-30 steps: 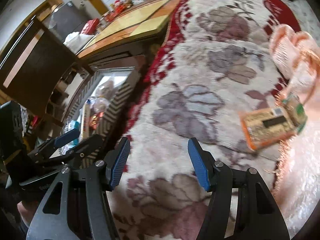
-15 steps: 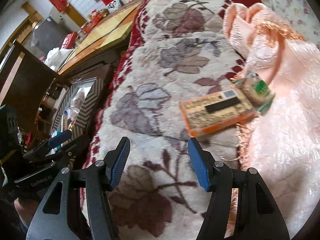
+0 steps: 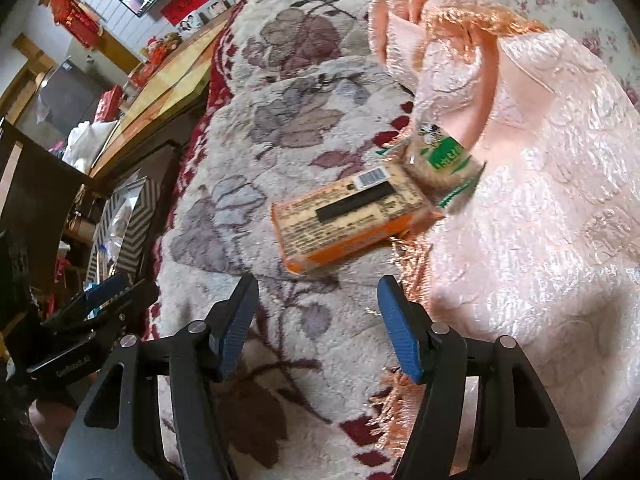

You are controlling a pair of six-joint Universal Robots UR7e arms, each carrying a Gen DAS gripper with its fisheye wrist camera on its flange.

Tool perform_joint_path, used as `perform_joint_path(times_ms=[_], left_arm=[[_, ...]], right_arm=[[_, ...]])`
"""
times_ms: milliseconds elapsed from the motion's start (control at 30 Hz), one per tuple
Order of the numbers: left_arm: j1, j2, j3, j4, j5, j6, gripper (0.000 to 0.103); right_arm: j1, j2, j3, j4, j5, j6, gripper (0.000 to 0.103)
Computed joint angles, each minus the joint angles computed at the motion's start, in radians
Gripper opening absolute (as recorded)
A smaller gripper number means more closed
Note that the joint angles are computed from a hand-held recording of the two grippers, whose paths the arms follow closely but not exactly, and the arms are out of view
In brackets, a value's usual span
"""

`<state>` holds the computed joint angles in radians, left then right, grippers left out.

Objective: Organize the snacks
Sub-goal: 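Grasp the green-labelled bun with right gripper while left grasps the cracker pack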

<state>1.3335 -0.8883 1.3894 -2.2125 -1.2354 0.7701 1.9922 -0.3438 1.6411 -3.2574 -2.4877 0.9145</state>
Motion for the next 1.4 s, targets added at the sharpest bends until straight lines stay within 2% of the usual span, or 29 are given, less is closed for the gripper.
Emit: perform_joint_path(times_ms=[167,300,533,600,733,867,933,967,1067,1200,1400], left_arm=[[-0.008,0.001,0.014,0.001,0.0,0.008,0.089],[-0.008,0.004,0.015,0.004,0.007,0.007,0.089],[-0.004,0.014,0.001,0.014,0.013,-0.002,0.089],[-0.004,0.016,-0.001,0.018,0.015,-0.001,0.089],[-0.004,0.023,-0.009,0.029,0.019,-0.003,0.089],[-0.005,0.029,-0.012,0.03,0.027,-0.002,0.089],[-0.007,0.033,-0.014,0.033,0.031,-0.005,0.089],[-0.007,0.034,-0.015,0.033,0.032,-0.005,0.089],[-0.01,0.037,-0.014,0.037,0.027,-0.003,0.089],[-0.016,0.032,-0.006,0.053,-0.001,0.021,0.089],[-0.034,0.032,-0.02,0.129,-0.091,0.101,0.089]], right_arm=[[-0.007,-0.016,0.024,-0.005,-0.004,0.012,0.064],[-0.016,-0.042,0.049,-0.006,-0.035,0.017,0.064],[-0.068,-0.13,0.071,0.202,-0.092,-0.002,0.064],[-0.087,-0.146,0.073,0.241,-0.083,-0.021,0.064],[-0.131,-0.162,0.06,0.307,-0.041,-0.107,0.071],[-0.16,-0.159,0.029,0.412,-0.06,-0.151,0.071],[-0.178,-0.162,0.054,0.302,-0.037,-0.191,0.069],[-0.187,-0.164,0.067,0.254,-0.017,-0.204,0.06],[-0.201,-0.158,0.095,0.129,0.016,-0.241,0.052],[-0.191,-0.156,0.108,0.104,0.015,-0.232,0.049],[-0.143,-0.161,0.12,0.101,-0.035,-0.186,0.049]])
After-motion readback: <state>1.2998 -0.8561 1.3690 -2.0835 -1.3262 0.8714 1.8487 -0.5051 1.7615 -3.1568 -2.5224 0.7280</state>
